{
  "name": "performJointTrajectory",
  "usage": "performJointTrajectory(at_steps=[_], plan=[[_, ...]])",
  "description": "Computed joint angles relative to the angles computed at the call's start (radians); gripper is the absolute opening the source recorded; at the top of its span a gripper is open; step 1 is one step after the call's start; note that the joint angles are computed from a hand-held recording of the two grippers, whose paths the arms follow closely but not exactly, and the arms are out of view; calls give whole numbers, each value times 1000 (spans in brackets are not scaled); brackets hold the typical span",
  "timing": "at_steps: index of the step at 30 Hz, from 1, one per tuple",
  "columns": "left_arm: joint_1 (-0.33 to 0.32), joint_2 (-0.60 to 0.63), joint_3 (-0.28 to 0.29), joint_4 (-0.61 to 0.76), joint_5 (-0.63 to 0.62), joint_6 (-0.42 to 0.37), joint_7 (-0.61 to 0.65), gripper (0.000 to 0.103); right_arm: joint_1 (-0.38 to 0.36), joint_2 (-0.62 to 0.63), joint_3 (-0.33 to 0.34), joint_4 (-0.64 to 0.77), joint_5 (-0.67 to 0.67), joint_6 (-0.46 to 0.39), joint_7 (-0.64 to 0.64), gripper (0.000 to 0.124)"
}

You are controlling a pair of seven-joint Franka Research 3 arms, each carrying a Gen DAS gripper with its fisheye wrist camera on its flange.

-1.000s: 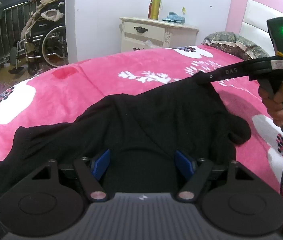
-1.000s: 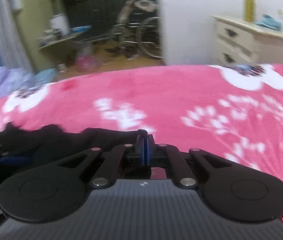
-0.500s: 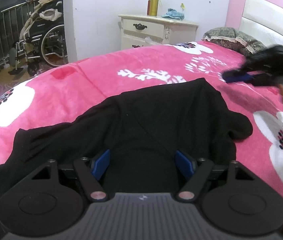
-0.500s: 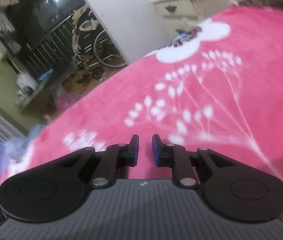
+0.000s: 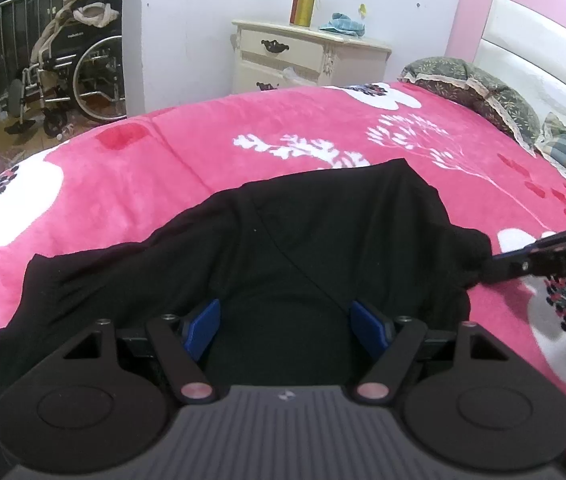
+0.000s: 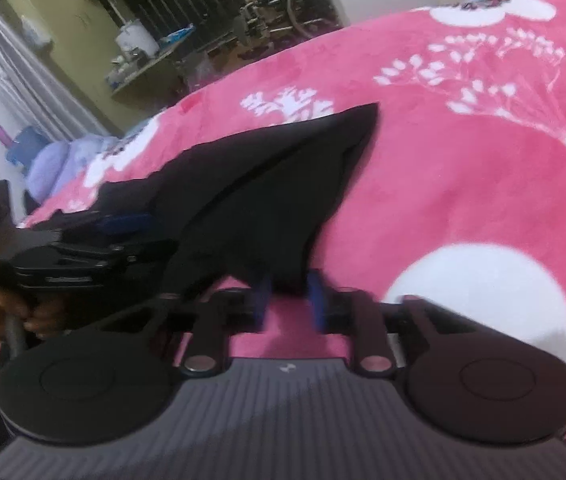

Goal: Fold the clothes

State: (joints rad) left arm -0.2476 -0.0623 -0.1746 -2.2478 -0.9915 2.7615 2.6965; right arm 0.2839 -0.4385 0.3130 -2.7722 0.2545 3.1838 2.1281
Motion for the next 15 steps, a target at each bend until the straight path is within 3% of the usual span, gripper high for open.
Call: performJointTrajectory(at_steps=[4,12,15], plan=[[6,-1,3,6,14,-20,-16,73,-60,-71,46,-18,-30,-38,7,3],[5,-5,2,-2,46,-11,0,73,-49,-130,-14,15,-116,-284,-26,3],[-2,-5,-2,-10,56,12,6,74,-96,-110,38,69,-215,-389,-5,4]])
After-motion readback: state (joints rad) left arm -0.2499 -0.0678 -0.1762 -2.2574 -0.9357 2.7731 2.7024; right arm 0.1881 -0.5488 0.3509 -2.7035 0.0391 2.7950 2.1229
